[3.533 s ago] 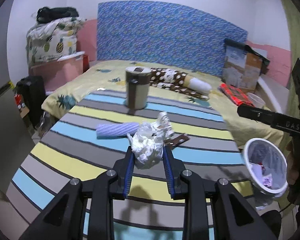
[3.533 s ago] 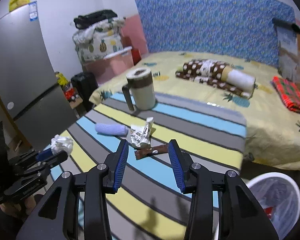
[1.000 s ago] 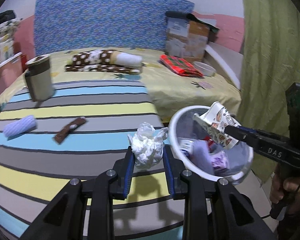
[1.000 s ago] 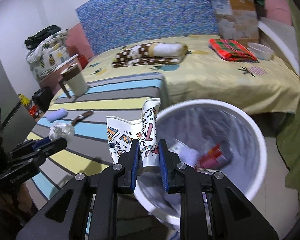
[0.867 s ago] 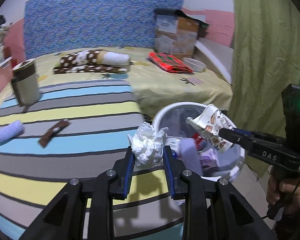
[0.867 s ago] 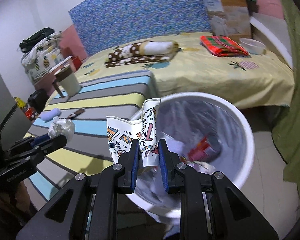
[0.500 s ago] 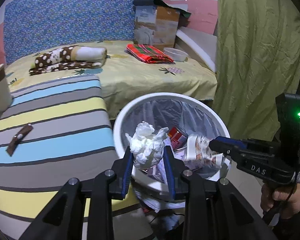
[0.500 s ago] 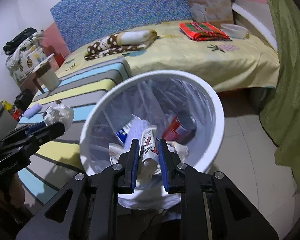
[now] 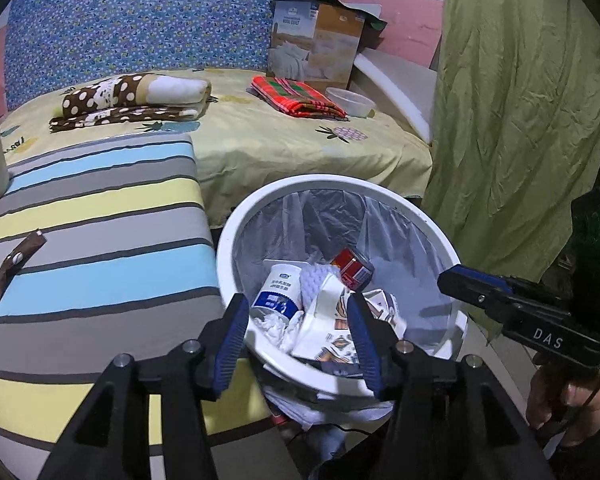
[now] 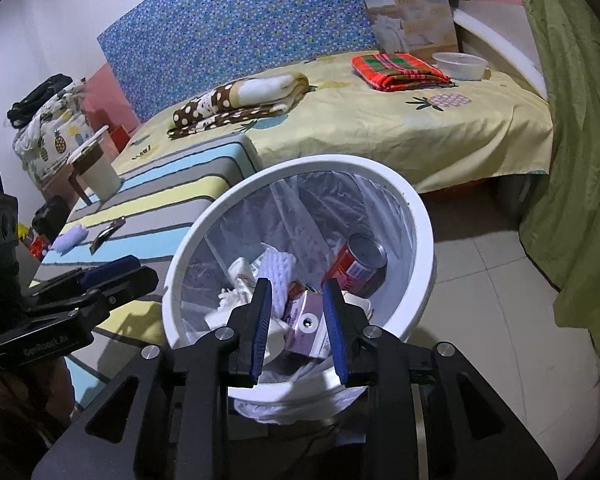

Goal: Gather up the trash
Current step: 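Open both grippers to drop the tissue and paper cup into the bin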

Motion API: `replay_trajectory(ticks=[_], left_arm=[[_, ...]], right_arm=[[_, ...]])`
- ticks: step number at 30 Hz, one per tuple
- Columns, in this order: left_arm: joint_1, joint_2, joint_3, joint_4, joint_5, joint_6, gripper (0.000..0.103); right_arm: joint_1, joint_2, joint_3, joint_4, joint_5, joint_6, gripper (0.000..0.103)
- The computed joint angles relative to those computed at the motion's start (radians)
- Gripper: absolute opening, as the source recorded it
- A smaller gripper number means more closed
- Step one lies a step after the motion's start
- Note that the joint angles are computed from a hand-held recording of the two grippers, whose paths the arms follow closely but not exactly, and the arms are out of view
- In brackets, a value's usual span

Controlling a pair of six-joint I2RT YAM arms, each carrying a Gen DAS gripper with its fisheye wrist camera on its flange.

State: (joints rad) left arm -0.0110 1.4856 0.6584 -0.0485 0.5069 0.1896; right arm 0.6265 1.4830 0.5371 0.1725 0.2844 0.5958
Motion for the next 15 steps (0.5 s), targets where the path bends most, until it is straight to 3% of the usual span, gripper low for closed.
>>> replay_trajectory(ticks=[15], left_arm=[[0.230,-0.114,-0.060,-0.036,0.080,0.094,0.053]], right_arm=[[0.166,0.016,0.041,0.023,0.053,0.043,0.029]])
